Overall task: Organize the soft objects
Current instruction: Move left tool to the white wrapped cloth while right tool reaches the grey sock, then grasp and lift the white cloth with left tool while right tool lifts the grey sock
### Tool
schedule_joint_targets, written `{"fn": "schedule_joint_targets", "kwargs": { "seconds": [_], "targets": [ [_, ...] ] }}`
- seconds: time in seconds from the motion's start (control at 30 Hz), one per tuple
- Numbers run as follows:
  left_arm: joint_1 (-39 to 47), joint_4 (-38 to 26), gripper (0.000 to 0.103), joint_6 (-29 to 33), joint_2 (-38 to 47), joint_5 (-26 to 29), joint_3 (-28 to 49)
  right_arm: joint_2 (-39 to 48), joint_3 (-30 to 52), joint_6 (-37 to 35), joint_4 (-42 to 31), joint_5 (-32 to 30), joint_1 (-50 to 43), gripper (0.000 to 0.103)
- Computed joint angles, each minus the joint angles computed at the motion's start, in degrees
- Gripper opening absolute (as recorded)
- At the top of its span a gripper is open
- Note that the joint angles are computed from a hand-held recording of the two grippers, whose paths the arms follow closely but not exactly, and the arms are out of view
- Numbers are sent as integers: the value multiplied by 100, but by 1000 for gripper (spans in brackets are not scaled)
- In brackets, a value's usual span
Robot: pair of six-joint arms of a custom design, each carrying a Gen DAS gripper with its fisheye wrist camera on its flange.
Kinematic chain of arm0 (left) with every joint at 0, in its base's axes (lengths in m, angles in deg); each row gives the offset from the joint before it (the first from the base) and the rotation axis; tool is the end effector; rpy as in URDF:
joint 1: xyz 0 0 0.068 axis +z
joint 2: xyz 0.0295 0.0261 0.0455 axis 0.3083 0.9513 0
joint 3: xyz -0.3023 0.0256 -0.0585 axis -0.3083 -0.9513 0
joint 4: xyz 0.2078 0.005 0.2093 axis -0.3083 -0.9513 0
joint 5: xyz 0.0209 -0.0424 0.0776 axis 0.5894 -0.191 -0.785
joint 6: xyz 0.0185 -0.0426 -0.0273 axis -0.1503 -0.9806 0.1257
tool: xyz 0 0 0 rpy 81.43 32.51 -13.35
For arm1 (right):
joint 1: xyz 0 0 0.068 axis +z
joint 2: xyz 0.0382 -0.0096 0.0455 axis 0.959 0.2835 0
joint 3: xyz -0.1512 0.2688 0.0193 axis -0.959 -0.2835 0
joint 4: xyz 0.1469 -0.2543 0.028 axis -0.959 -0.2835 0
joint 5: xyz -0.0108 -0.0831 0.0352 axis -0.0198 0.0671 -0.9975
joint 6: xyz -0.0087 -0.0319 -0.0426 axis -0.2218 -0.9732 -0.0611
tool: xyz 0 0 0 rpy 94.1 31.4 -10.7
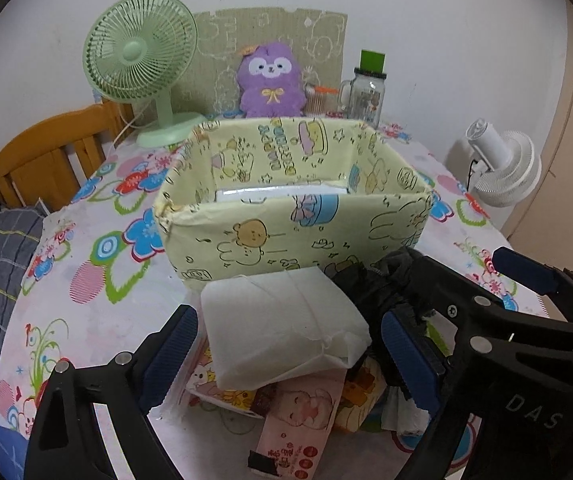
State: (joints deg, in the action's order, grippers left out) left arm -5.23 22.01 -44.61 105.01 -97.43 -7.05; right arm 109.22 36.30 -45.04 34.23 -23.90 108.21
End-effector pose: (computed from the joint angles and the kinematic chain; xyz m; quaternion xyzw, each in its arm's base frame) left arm 0.2132 -0.0786 0.0692 -0.0701 0.9307 0.0112 0.3590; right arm 0.2718 0.1840 0.0521 -0.1343 0.9053 0.1311 0.3811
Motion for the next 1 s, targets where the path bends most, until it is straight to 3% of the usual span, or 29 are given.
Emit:
{"fn": "schedule_joint_targets", "kwargs": {
  "seconds": [0.5,0.67,0.87,1.0],
  "targets": [
    [220,246,90,98,966,200,401,857,693,51,-265,-559,-275,77],
    [216,276,84,127,1022,188,414,968,810,104,-325,-815,-301,54],
    [244,260,73,112,961,172,384,905,726,128,-248,-802,-280,40],
    [261,278,66,94,846,192,312,801,613,154,-180,-753,-272,37]
  ]
}}
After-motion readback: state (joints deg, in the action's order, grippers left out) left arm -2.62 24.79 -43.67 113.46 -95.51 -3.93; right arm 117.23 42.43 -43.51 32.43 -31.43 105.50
